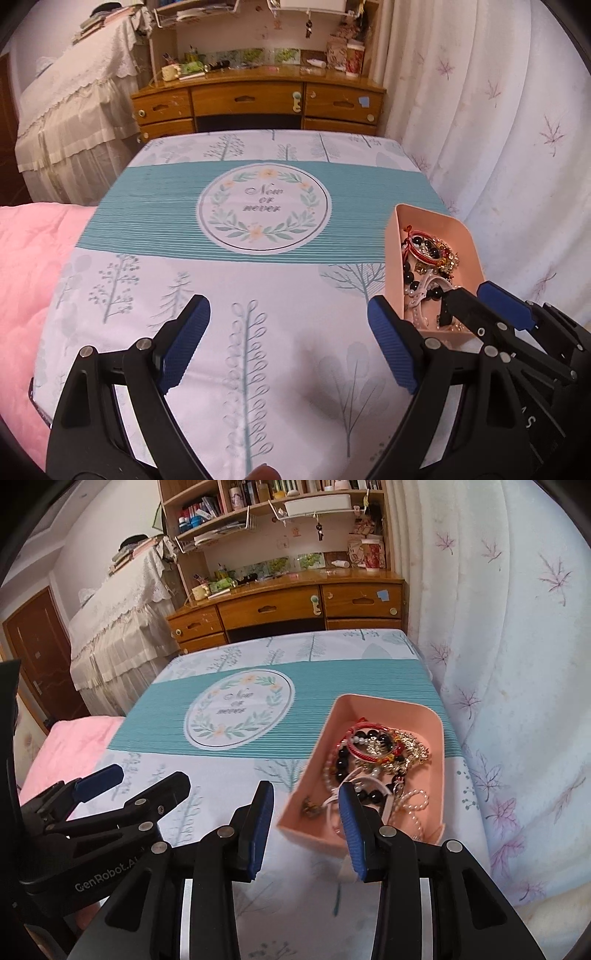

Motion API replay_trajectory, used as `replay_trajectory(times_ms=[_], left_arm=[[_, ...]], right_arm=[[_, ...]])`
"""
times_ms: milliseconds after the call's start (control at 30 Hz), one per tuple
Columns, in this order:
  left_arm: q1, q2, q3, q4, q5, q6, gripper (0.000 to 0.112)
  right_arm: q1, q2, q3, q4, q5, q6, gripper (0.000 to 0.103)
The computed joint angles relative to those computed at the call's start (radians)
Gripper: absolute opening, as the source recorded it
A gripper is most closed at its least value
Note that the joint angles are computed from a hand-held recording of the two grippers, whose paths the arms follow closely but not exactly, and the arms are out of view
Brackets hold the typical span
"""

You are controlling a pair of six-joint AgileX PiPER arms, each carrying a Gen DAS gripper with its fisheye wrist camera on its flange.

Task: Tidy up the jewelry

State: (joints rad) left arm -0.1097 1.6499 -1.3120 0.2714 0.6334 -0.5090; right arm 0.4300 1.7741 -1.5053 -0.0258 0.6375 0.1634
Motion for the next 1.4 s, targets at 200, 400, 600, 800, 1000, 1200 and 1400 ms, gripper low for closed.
replay_trajectory(times_ms=[200, 400, 600, 800, 1000, 1200, 1400], left_arm=[[0.001, -0.116, 0.091, 0.040, 0.018, -0.038, 0.086], [-0.007, -0.195, 0.155, 0.082, 0.031, -0.089, 0.086], [-0.047, -0.228, 0.174, 0.172, 0.051, -0.180, 0.086], [-0.074, -0.231, 0.165, 0.209, 0.066, -0.221, 0.086], [-0.097, -0.228, 0.157, 0.252, 0.081, -0.261, 0.086], [-0.099, -0.230, 0.156, 0.256, 0.085, -0.263, 0.086], [-0.099, -0.232, 0.158, 0.255, 0.087, -0.263, 0.086]], right_arm=[[0.082, -0.110, 0.094, -0.180, -0.023, 0.219, 0.057], [0.144, -0.195, 0.160, -0.320, -0.026, 0.359, 0.068], [0.154, -0.247, 0.200, -0.323, -0.019, 0.373, 0.068], [0.141, -0.257, 0.201, -0.306, -0.013, 0.353, 0.068], [0.136, -0.267, 0.209, -0.312, -0.017, 0.352, 0.068], [0.134, -0.272, 0.209, -0.309, -0.014, 0.349, 0.068], [0.138, -0.274, 0.210, -0.319, -0.013, 0.358, 0.068]])
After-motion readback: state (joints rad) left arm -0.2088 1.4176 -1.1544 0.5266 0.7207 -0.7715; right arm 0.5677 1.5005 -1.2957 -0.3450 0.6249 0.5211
